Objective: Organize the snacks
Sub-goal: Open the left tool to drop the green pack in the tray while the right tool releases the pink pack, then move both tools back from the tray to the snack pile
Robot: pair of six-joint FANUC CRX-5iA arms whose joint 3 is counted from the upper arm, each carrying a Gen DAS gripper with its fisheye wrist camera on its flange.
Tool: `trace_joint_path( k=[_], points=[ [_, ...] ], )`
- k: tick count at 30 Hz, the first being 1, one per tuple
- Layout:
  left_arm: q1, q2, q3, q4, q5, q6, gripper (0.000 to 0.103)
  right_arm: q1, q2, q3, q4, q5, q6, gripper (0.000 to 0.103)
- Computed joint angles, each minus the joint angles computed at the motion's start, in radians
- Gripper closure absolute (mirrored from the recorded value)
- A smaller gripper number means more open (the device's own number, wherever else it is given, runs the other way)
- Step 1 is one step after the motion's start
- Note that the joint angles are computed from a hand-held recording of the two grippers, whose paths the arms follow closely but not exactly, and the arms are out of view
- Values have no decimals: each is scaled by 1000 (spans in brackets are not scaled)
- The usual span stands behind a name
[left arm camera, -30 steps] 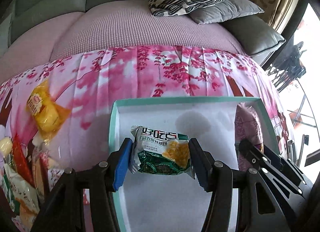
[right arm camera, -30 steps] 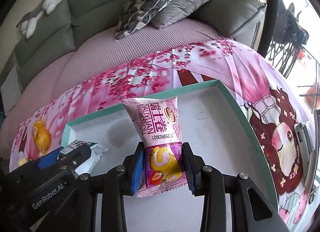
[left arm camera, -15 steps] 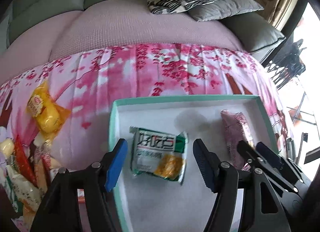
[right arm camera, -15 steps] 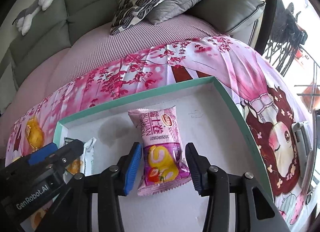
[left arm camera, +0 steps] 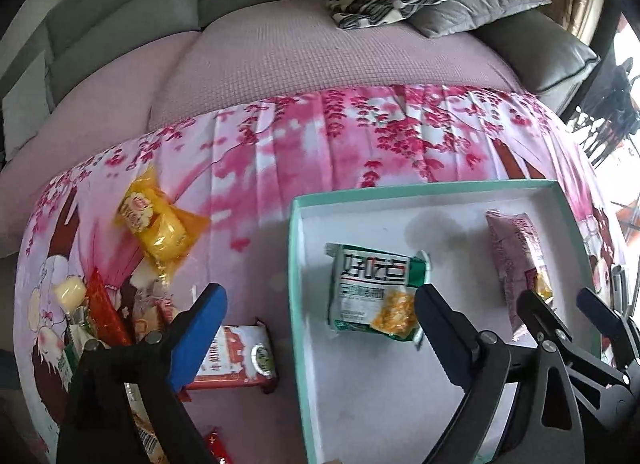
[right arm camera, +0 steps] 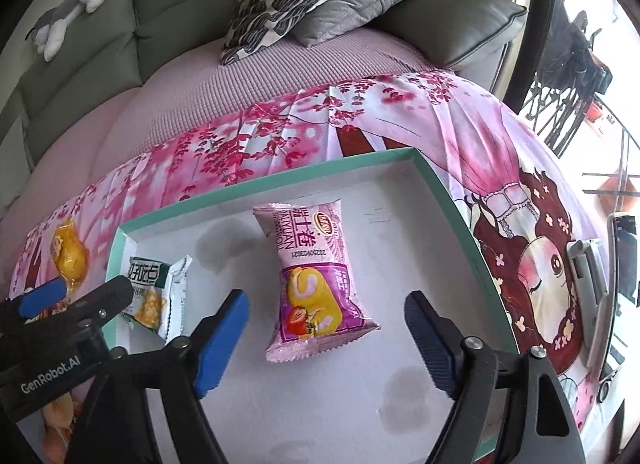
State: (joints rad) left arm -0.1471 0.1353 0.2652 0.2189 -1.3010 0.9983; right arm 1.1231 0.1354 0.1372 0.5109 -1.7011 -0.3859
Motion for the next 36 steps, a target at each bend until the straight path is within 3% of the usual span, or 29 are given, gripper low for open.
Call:
trace_joint_path(
  k=[4, 10, 19, 32, 36],
  points=[
    [15, -7, -3, 8, 13, 6, 4, 7, -8, -11, 10, 9, -15, 0],
    [27, -17, -8, -3, 22, 7, 4, 17, 0, 0, 12, -5, -12, 0],
    [65, -70, -62, 25, 48, -86, 4, 39, 17, 23, -1, -12, -10, 0],
    [254, -147, -165, 121, 40, -131, 4, 86, 108, 142, 53, -31, 35, 0],
    [322, -145, -169, 116, -21, -107, 4, 100, 117, 151, 61, 14, 18, 0]
  ],
)
